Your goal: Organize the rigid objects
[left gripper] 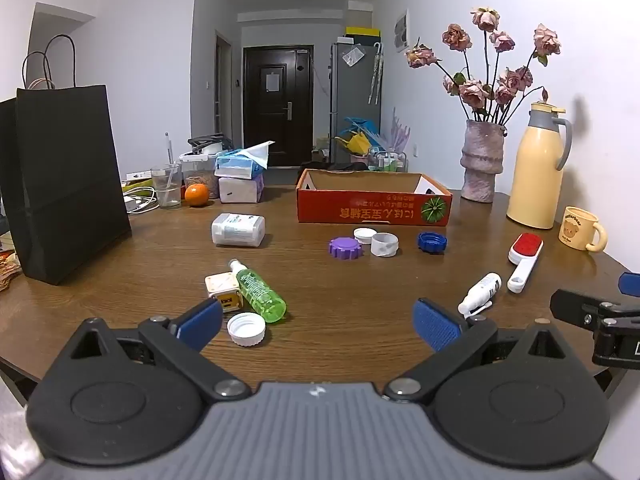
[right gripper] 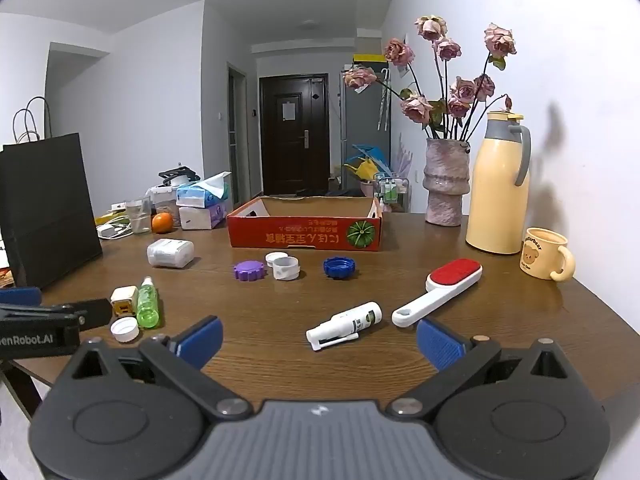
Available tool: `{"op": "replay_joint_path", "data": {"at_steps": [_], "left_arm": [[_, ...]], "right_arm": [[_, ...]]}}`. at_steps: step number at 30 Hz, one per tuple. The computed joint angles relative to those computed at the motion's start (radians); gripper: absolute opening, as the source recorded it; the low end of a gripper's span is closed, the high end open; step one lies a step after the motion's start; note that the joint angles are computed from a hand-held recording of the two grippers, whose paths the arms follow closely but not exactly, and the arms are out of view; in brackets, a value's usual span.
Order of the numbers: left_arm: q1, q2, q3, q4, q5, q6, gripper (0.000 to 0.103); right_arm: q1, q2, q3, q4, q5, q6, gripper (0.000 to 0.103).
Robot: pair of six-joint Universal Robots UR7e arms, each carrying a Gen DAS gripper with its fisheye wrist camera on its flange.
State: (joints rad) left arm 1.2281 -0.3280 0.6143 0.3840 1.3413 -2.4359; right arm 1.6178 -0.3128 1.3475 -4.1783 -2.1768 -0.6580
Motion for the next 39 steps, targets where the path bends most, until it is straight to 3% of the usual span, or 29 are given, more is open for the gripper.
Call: {"op": "replay_joint_path", "data": {"at_steps": [39], "left_arm": [[0.000, 0.003, -0.007, 0.003, -0.014, -0.002, 0.103]], "right_arm": [[0.004, 0.005, -0.007, 0.002, -0.004, -0.003, 0.103]]}}
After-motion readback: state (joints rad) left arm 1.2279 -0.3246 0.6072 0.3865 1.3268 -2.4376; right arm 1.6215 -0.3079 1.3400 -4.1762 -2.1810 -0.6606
